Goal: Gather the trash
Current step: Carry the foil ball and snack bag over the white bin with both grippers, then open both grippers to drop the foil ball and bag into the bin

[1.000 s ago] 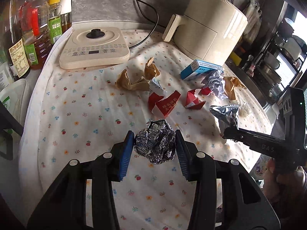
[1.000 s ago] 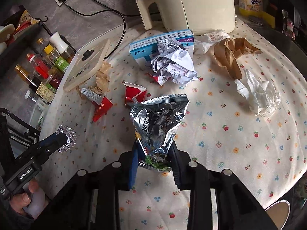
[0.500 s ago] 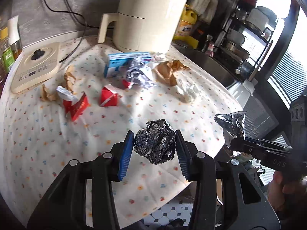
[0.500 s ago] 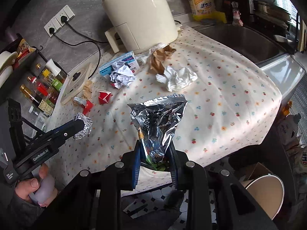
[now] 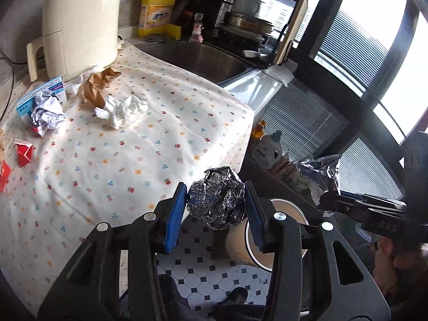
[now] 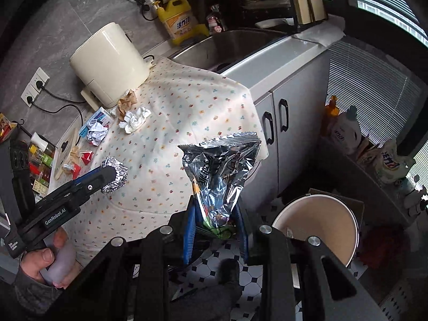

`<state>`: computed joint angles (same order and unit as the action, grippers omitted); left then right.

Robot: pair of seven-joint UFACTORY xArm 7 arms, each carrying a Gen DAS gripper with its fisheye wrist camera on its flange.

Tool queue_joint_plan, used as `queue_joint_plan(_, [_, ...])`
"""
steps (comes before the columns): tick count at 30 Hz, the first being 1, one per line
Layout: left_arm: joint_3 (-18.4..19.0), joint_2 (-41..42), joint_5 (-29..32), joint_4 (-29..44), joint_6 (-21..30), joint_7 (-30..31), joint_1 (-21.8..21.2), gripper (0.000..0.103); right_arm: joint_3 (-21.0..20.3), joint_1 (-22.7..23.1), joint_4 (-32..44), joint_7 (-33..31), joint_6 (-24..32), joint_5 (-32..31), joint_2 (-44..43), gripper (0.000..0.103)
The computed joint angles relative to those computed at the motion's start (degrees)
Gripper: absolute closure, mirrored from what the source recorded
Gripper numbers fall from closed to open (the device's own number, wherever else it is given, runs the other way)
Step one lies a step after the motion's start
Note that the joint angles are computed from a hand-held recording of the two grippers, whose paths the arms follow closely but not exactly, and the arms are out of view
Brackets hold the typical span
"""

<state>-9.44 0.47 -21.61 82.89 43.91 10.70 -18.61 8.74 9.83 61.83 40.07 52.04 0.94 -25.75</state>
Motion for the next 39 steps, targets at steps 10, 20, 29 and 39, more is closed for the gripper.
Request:
queue_joint_plan(10, [-3.6, 3.9, 2.2, 3.2, 1.4, -2.7, -5.2, 0.059, -2.8, -3.6, -10.8, 0.8, 5.5, 0.5, -14.2, 0.073])
queue_joint_plan(20, [-5.5, 7.0, 5.0, 4.6, 0.0, -6.8, -9.8, 0.059, -5.4, -7.5, -16.6, -2.5, 11.3, -0.4, -23.7, 0.031])
queue_joint_plan(29, [-6.5, 8.5, 7.0, 3.6, -1.9, -11.2, -12.6, 0.059, -8.1, -10.4, -19.6, -7.0, 14.4, 0.3, -29.5, 0.032])
queue_joint_plan(39, [-7.4, 13.8, 8.3, 5.0, -1.7, -13.4, -15.1, 0.059, -9.4, -15.4, -21.7, -8.1, 21.4, -1.3, -35.3, 0.034])
